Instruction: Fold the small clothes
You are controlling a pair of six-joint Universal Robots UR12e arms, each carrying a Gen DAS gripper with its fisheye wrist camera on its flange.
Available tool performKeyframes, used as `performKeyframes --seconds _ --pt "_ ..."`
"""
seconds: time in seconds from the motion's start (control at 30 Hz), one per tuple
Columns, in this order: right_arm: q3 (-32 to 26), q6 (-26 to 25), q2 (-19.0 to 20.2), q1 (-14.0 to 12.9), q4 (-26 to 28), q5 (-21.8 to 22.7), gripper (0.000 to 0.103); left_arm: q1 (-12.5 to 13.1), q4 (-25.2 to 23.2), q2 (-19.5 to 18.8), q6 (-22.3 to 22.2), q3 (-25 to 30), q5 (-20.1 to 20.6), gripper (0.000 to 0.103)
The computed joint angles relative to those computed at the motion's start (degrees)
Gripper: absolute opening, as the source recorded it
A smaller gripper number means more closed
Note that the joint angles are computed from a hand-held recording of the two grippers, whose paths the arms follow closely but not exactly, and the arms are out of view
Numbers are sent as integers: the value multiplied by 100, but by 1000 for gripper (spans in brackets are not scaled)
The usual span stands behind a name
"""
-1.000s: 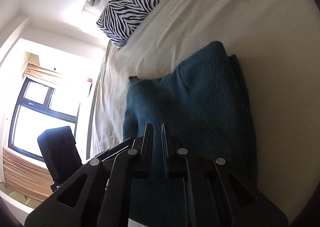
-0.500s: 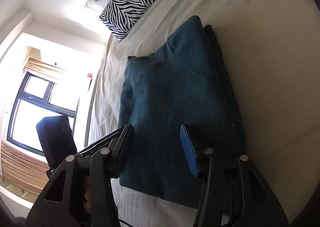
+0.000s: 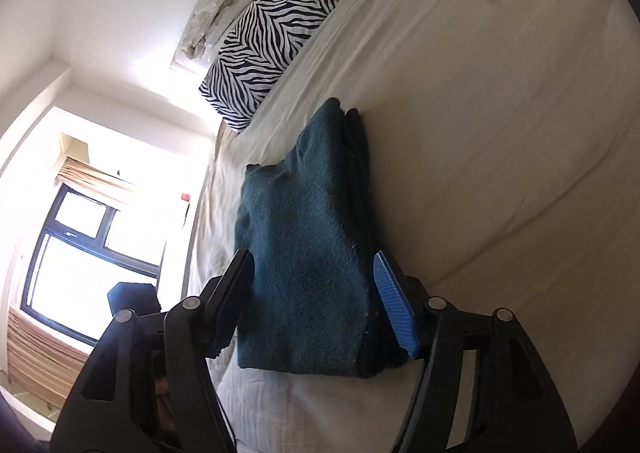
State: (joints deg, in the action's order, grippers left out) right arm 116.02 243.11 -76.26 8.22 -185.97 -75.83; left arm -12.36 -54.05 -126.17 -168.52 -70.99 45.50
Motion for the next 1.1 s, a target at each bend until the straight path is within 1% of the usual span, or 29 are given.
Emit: performKeyframes --seconds 0.1,0.13,0.17,0.2,0.23,0.27,0.3,0.33,0.37,0.4,0.47,0.5,0.57,0.6,0.63,0.7,0.73,0.77,0.8,0.83,0.87,0.9,1.0,1.1 --pt "-177 -7 128 -149 324 407 62 34 -238 -106 -72 125 -196 55" --pt "-240 -3 183 -170 425 445 62 62 -268 -112 -99 125 -249 55" --pt "-276 -9 218 -171 501 422 62 74 -195 -110 -187 107 -300 55" --pt "-337 -16 287 -187 536 481 62 84 -39 -92 -265 58 -322 55" --pt "-383 -1 371 -210 511 596 62 106 242 -48 -389 -42 -312 56" --pt "-443 15 445 -222 525 676 62 146 528 3 -538 -148 -303 62" --pt "-505 19 495 -216 585 664 62 184 794 29 -696 -227 -351 67" --pt "-566 0 548 -215 595 660 62 213 1091 39 -897 -299 -438 69" --pt "-608 -37 582 -222 590 684 62 242 1319 37 -1089 -345 -475 74" --pt "-695 -71 643 -241 642 734 62 241 1306 23 -1119 -324 -388 78" --pt "-826 -124 713 -259 798 783 62 213 801 -59 -923 -116 -158 78" --pt "-882 -190 733 -262 896 804 62 197 562 -125 -863 -11 -132 78" --pt "-1010 -340 778 -260 1116 853 62 173 -38 -250 -745 225 -219 78" --pt "-1099 -423 813 -257 1248 882 62 148 -239 -297 -728 320 -185 78" --pt "-1170 -511 835 -251 1388 898 61 116 -199 -317 -781 348 -42 78" --pt "-1344 -659 898 -235 1674 883 60 87 -400 -352 -789 412 49 77" --pt "-1417 -739 917 -231 1840 868 54 72 -469 -366 -860 433 107 73" --pt "-1502 -820 936 -225 2072 855 43 46 -565 -392 -861 505 266 65" --pt "-1575 -866 961 -216 2227 827 40 19 -629 -390 -816 542 412 60" --pt "-1634 -928 976 -201 2337 792 37 -8 -677 -387 -783 569 511 59" --pt "-1717 -1019 987 -152 2503 640 33 -29 -747 -392 -717 619 615 56" --pt "-1844 -1283 977 -72 2908 248 32 -52 -801 -380 -625 647 723 53" --pt "-2062 -1530 979 80 3373 -218 27 -95 -846 -381 -459 709 924 46" --pt "-2311 -1789 966 269 3851 -780 22 -110 -835 -333 -422 695 967 42"
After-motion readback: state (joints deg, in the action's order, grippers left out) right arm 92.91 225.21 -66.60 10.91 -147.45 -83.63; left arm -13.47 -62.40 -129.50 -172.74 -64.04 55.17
